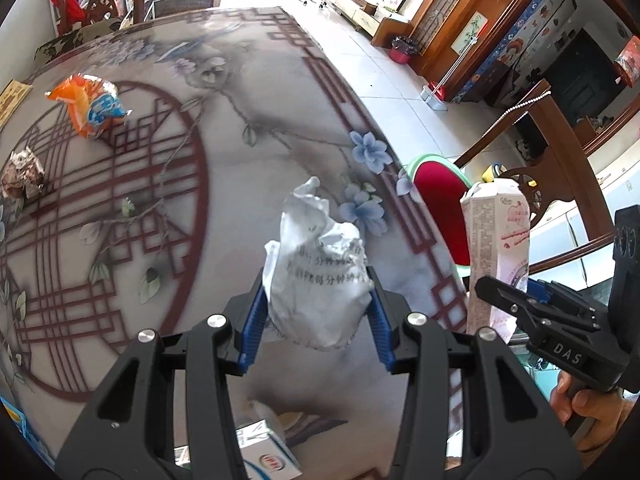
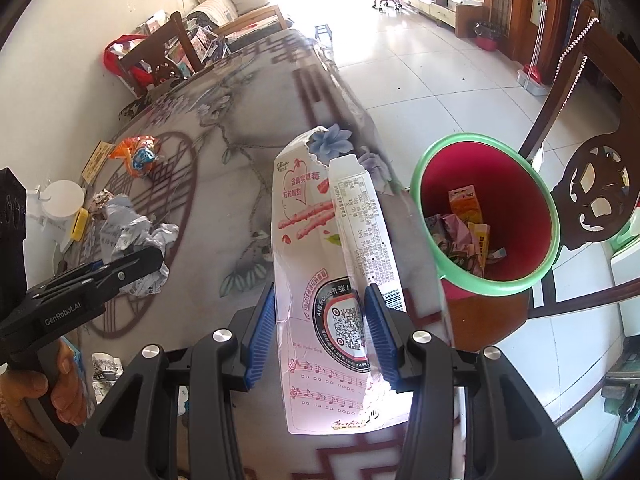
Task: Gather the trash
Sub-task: 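Carry the white bag and pink carton over the red bin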
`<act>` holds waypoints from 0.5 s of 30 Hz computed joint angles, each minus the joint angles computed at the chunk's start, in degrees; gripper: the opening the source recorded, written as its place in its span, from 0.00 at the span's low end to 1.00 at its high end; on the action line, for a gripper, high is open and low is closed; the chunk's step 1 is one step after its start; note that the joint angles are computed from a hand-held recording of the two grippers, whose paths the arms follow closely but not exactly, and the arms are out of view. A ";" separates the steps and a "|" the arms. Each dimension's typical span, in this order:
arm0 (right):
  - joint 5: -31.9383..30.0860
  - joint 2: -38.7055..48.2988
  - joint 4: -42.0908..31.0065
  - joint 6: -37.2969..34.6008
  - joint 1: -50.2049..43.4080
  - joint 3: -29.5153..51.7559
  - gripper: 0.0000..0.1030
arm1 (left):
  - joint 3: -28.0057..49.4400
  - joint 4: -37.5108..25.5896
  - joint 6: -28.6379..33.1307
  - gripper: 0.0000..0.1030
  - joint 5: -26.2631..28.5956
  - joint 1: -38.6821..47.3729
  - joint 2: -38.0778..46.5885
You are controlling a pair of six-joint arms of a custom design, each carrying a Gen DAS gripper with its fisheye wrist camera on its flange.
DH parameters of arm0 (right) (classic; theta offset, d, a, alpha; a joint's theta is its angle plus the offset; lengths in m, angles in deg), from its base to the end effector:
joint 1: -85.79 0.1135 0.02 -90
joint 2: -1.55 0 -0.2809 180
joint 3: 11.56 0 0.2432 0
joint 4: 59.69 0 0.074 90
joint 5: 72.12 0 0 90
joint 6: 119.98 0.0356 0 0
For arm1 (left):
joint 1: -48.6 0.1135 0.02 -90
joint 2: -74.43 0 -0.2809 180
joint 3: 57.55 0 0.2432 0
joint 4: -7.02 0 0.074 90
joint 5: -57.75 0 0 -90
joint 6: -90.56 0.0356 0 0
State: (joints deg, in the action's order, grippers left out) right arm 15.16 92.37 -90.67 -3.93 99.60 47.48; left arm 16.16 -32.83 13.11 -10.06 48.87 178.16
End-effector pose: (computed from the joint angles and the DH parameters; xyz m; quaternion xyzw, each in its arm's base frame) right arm 0.2724 0.0687 0.1689 0.0980 0.9667 0.1019 0.2135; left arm 0.3341 -0.0119 0.1643 0.1368 0.9571 -0.1691 0.1916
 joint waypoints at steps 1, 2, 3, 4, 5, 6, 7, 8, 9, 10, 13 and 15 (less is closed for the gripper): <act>-0.42 -0.18 -0.01 -0.66 -0.81 -0.04 0.43 | 0.19 0.19 -0.58 0.43 -0.17 -0.60 -0.01; -0.90 -0.36 -0.04 -1.27 -1.64 -0.04 0.43 | 0.32 0.31 -0.97 0.43 -0.28 -1.02 -0.05; -1.26 -0.48 -0.03 -1.71 -2.25 -0.07 0.43 | 0.52 0.49 -1.64 0.43 -0.51 -1.81 -0.10; -1.70 -0.60 0.00 -2.30 -3.05 -0.11 0.43 | 0.71 0.66 -2.31 0.43 -0.78 -2.71 -0.12; -2.14 -0.63 0.08 -2.88 -3.87 -0.13 0.42 | 1.01 0.59 -2.57 0.43 -0.91 -3.14 0.01; -2.50 -0.57 0.27 -3.32 -4.55 -0.23 0.43 | 1.22 0.63 -3.04 0.43 -1.20 -3.97 0.07; -2.99 -0.48 0.37 -3.87 -5.45 -0.24 0.43 | 1.46 0.63 -3.47 0.43 -1.56 -4.84 0.19; -3.54 -0.39 0.49 -4.37 -6.49 -0.31 0.42 | 1.72 0.64 -3.91 0.43 -1.94 -5.73 0.38; -4.05 -0.30 0.63 -4.94 -7.52 -0.40 0.42 | 1.97 0.65 -4.22 0.43 -2.23 -6.35 0.57; -4.40 -0.16 0.70 -5.30 -8.28 -0.39 0.42 | 2.32 0.64 -4.60 0.43 -2.55 -7.06 0.82; -5.72 0.48 0.83 -6.93 -11.44 -0.22 0.42 | 3.68 0.62 -5.93 0.43 -3.45 -9.12 1.78; -6.59 1.02 0.89 -8.15 -13.78 -0.03 0.42 | 4.72 0.64 -6.68 0.43 -3.91 -10.34 2.44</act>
State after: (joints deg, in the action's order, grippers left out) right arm 8.57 93.40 -89.78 -12.09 85.81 47.45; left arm 20.87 -32.18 6.43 -13.98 38.53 180.59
